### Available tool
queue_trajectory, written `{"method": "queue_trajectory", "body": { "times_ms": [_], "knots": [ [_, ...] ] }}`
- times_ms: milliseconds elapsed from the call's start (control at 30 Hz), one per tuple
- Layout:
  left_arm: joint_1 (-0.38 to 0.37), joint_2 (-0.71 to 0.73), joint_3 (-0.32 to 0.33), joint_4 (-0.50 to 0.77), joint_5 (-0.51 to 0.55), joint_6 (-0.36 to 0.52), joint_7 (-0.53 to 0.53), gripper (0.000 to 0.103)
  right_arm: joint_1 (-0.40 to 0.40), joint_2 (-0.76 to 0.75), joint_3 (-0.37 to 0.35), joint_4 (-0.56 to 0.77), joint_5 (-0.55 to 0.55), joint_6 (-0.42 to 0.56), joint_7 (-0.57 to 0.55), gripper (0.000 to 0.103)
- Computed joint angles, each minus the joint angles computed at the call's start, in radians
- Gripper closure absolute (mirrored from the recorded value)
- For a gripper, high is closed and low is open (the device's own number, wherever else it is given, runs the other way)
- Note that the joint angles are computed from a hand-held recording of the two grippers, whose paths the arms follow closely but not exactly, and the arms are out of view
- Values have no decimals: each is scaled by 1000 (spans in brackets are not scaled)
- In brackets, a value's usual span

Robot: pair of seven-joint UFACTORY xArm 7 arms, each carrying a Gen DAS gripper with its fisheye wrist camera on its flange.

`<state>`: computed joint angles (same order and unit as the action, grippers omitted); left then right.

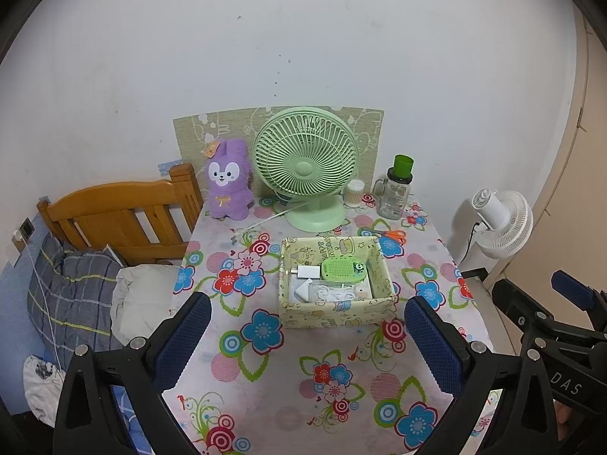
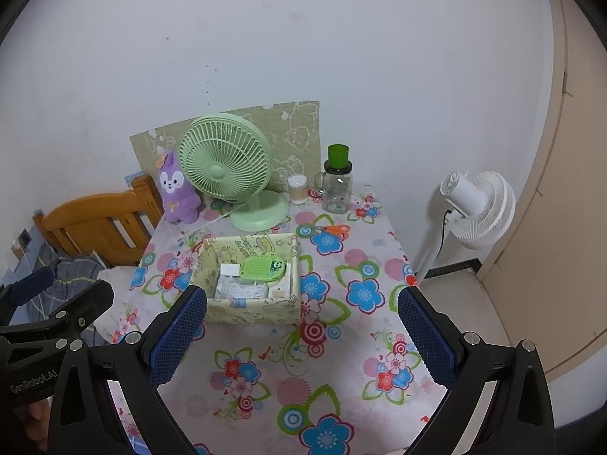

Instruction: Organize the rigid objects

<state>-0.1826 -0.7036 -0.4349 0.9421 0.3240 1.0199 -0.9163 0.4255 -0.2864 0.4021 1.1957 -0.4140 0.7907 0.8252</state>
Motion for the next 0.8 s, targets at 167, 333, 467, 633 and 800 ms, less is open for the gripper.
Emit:
{"method": "queue_trajectory", "body": {
  "times_ms": [167, 333, 467, 633, 800],
  "knots": [
    [-2, 2, 3, 4, 2, -1, 8, 0, -3, 0, 7, 4, -16, 4, 16, 1],
    [-2, 3, 7, 6, 0, -3, 14, 0, -2, -2, 10, 6, -25, 11, 20, 1],
    [-2, 3, 7, 7, -2, -3, 14, 0, -1, 2, 12, 14, -32, 20, 15, 1],
    [-2, 5, 10, 5, -9, -5, 11, 0, 5, 6, 8, 17, -24, 24, 11, 1],
    [-4, 13, 14, 2, -13, -5, 10, 0, 7, 15, 8, 20, -31, 33, 7, 1]
  ]
}}
